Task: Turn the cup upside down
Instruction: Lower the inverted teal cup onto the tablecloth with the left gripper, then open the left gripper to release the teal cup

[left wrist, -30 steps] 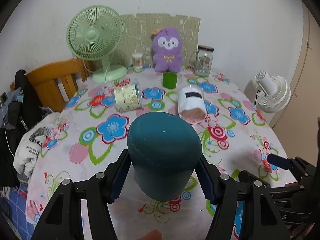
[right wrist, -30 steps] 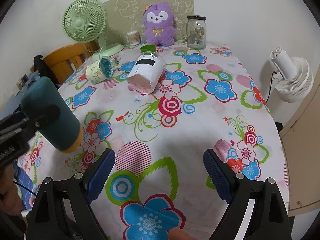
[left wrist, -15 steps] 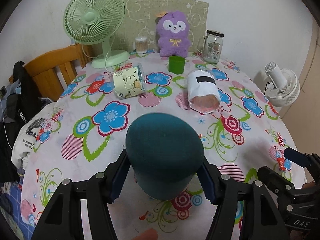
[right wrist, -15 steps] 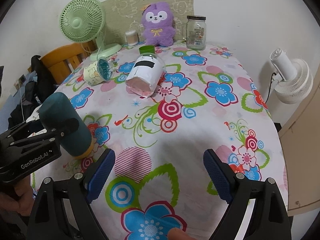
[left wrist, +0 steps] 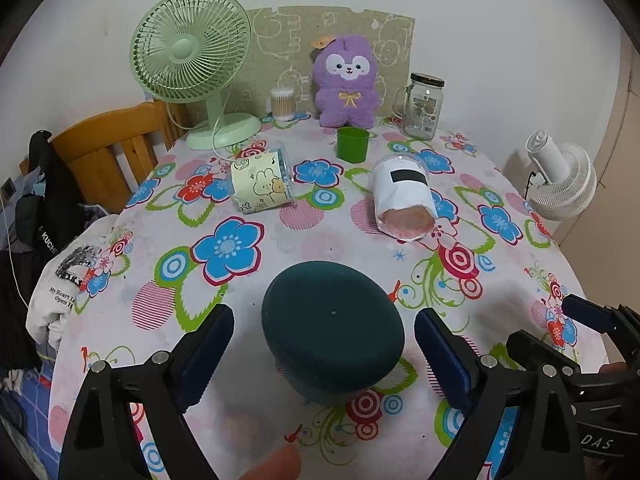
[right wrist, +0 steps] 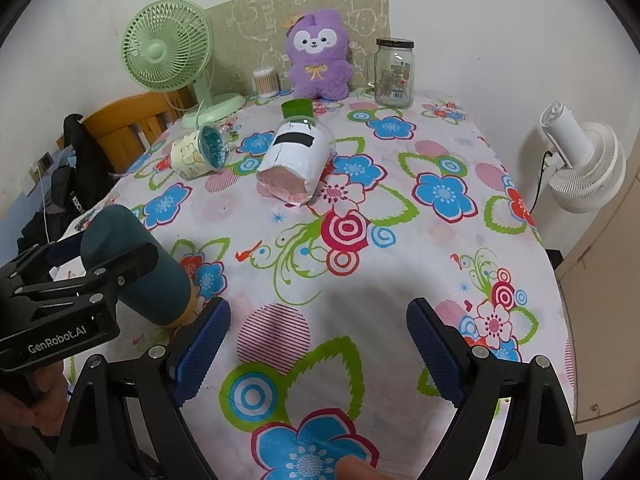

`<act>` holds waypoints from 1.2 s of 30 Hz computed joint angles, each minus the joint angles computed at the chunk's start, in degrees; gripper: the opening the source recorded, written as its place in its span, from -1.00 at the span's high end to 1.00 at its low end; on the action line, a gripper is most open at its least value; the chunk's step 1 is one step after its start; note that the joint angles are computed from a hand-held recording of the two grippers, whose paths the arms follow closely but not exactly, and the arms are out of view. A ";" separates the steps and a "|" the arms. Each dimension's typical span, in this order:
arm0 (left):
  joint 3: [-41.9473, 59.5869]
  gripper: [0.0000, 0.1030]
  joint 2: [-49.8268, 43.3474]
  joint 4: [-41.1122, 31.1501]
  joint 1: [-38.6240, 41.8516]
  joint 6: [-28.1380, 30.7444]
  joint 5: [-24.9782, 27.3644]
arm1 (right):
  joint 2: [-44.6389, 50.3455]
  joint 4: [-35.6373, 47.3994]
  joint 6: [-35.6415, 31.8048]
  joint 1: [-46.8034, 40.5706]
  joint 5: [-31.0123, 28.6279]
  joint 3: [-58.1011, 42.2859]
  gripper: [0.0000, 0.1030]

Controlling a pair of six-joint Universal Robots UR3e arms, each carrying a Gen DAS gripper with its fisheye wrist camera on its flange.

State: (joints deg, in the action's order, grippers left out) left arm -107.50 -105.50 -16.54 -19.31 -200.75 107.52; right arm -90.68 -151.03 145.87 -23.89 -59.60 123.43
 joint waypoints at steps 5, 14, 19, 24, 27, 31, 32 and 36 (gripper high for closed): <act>-0.94 -0.87 2.22 0.44 -0.18 0.02 0.93 | -1.75 0.76 0.58 -0.58 1.09 -0.13 -0.77; -2.50 -0.94 5.92 0.93 -0.63 0.43 2.55 | -4.92 0.92 1.59 0.32 1.14 -0.13 -0.78; -3.06 -0.95 7.38 0.84 -0.78 0.67 3.15 | -5.93 0.61 2.23 0.69 0.74 -0.10 -0.78; -3.93 -0.98 8.94 1.28 -0.71 0.64 4.19 | -6.86 -0.08 3.38 0.95 0.44 -0.23 -0.86; -4.80 -0.98 10.17 1.72 -0.34 0.82 4.25 | -7.70 -1.02 4.05 1.34 0.27 0.07 -0.88; -5.81 -0.99 11.46 2.16 0.03 1.06 4.32 | -8.62 -1.09 4.41 1.99 0.11 0.08 -0.89; -5.97 -0.99 11.75 2.18 0.09 1.09 4.36 | -8.77 -1.45 4.74 2.39 -0.18 0.09 -0.89; -6.78 -1.00 12.69 2.64 0.18 1.09 5.19 | -9.08 -4.38 6.24 3.51 -1.25 0.71 -0.98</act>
State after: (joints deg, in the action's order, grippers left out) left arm -114.27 -92.82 -13.90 -19.13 -199.66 112.71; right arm -99.76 -155.41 152.11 -20.38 -60.85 124.14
